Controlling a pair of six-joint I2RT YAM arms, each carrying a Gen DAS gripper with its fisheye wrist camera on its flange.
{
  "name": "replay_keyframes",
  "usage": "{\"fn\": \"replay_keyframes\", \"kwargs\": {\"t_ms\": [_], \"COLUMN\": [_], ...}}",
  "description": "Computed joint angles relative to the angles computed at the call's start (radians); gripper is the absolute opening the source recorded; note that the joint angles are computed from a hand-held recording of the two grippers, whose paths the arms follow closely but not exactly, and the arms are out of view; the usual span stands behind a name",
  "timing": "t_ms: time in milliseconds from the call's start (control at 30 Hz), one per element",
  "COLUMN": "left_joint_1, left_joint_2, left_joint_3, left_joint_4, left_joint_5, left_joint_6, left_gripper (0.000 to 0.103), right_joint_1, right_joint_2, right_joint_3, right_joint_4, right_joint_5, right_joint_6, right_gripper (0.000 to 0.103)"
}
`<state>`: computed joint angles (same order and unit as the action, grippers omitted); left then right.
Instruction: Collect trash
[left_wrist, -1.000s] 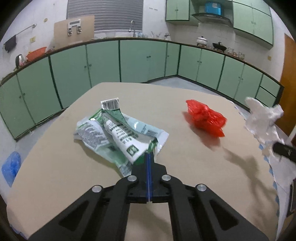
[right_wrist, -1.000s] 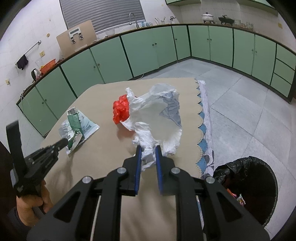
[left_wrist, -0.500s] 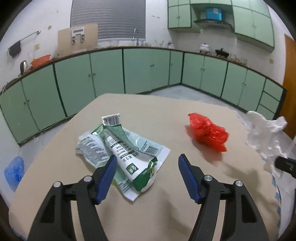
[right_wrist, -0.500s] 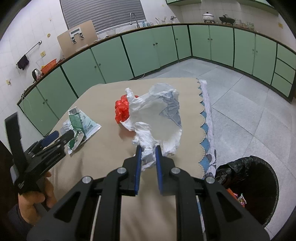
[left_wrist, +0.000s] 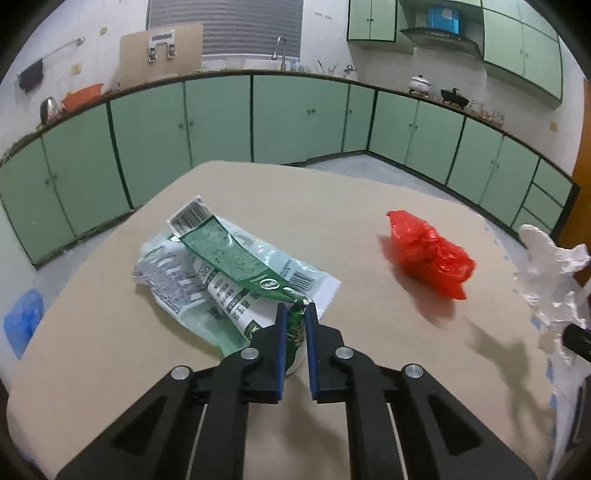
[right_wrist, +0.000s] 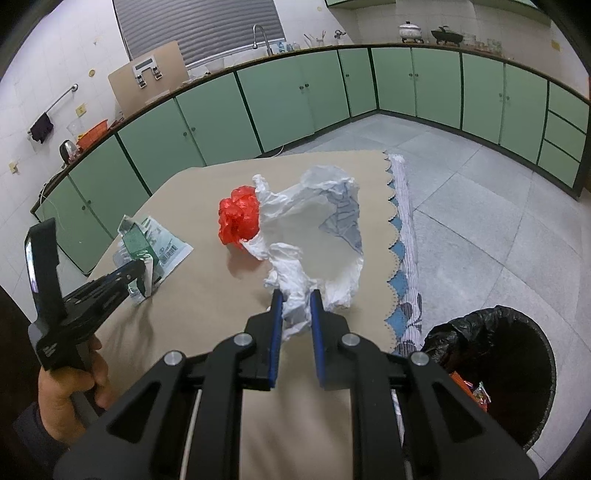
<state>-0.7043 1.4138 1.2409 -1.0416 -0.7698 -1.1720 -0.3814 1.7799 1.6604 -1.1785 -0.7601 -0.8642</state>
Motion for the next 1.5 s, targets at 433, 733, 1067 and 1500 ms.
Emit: {"fn": "replay_keyframes", "kwargs": {"t_ms": [433, 733, 1067, 1500], "left_joint_1": [-0.134, 0.004, 0.163, 0.007], "left_joint_2": [-0.132, 0.049, 0.156, -0.003], "left_joint_3": [-0.101, 0.075, 0.098, -0.004], "left_joint_4": [-0.062, -0.003, 0.036, 0.045], "left_joint_5": [-0.028, -0.058, 0.073, -0.009], "left_joint_6": [-0.100, 0.061, 0.084, 0.007], "left_gripper": [0.005, 0.083, 0.064, 0.041], "right_joint_1": [-0.011, -0.007, -0.019, -0.027], "right_joint_2": [-0.005, 0.003, 0.032, -0.010], "right_joint_3": [0.015, 0.019, 0.057, 0.022], "right_joint_4": [-0.022, -0.024, -0.022, -0.039], "right_joint_5": [-0.013, -0.009, -0.008, -0.006], "right_joint_6": [-0.010, -0.011, 0.004, -0.019], "right_gripper": [0.014, 0.014, 0.014, 0.014]}}
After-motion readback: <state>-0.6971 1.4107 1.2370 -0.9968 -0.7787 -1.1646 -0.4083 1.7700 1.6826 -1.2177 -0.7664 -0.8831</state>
